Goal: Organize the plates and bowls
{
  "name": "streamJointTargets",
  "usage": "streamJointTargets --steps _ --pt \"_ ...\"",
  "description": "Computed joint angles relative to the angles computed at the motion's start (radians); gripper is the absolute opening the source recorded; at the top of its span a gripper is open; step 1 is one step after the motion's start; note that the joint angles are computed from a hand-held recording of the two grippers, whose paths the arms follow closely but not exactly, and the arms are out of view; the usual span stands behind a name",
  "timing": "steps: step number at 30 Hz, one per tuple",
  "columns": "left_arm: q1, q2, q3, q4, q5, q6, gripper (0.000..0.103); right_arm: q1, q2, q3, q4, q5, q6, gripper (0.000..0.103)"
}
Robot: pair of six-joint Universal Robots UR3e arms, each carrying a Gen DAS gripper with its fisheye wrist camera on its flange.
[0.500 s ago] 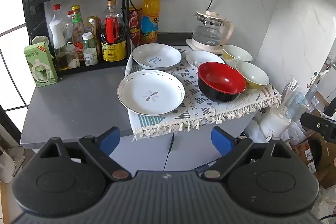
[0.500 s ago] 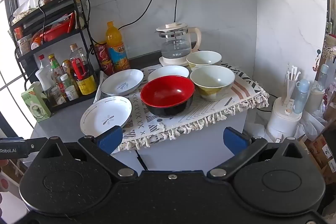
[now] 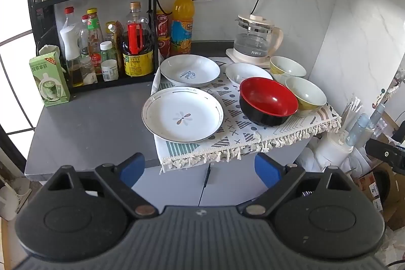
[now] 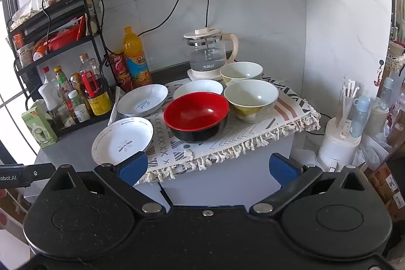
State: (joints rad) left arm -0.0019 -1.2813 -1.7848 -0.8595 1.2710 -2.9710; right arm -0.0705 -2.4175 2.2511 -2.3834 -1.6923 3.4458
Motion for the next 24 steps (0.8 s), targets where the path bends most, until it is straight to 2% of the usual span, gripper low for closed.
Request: streamJointTargets --steps 24 --pt "-0.006 -0.024 0.013 0.01 0.006 -0.015 0.092 -0.007 0.011 0.001 0.001 0.005 -0.006 0.103"
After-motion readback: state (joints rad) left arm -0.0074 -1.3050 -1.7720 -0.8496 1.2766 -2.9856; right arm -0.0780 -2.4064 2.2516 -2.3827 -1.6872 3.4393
